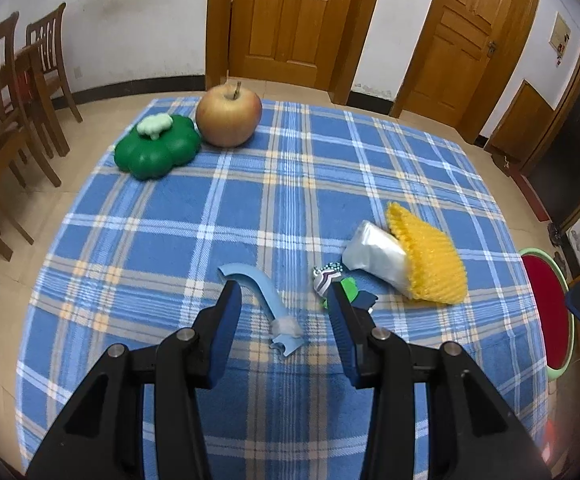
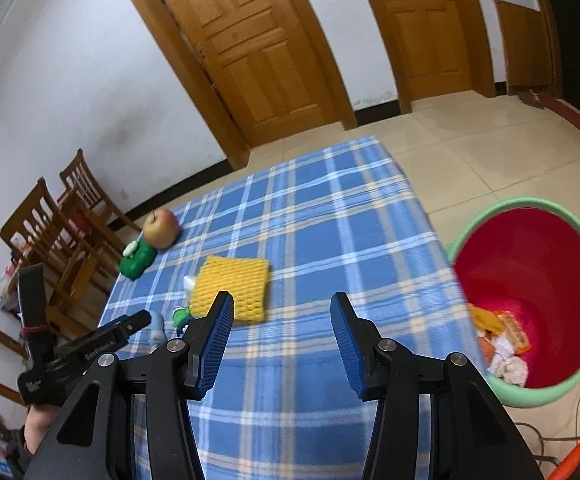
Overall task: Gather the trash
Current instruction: 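Move both open tools back to the table toward the remaining items, then grasp the blue curved plastic item with the left tool while the right tool grasps the yellow foam net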
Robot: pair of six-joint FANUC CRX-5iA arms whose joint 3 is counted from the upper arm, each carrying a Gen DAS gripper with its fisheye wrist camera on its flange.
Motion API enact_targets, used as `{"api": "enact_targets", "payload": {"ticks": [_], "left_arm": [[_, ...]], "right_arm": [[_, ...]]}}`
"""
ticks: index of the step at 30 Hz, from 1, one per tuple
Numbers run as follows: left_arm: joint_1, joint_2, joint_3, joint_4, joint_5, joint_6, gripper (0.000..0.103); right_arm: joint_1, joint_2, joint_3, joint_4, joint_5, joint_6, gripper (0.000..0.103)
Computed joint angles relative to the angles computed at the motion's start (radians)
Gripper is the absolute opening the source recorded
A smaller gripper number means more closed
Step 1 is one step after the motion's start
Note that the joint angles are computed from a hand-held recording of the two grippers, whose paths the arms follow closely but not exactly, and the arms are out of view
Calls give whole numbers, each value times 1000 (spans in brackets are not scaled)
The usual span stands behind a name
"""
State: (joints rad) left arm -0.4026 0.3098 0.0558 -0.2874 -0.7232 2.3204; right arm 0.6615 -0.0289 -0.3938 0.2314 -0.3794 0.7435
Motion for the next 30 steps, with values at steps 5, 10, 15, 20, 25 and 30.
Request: {"api": "enact_targets", "payload": {"ticks": [5, 10, 15, 20, 25, 30], "left_arm": [[16, 8, -27, 47, 38, -28, 43], [27, 8, -53, 78, 71, -53, 38], [40, 6, -80, 106, 100, -57, 30], [47, 8, -96, 123, 120, -68, 27], [49, 3, -108, 121, 141, -66, 25], [61, -5, -141, 176, 185, -107, 15]], "right_arm": [[6, 88, 105, -125, -38, 126, 52], [15, 165, 177, -165, -74, 185, 52], [21, 222, 229, -192, -97, 232, 52], [9, 266, 280, -279, -117, 291, 52], [-1, 303, 323, -336, -155, 346, 45], [1, 313, 330, -351, -158, 367, 27]]}}
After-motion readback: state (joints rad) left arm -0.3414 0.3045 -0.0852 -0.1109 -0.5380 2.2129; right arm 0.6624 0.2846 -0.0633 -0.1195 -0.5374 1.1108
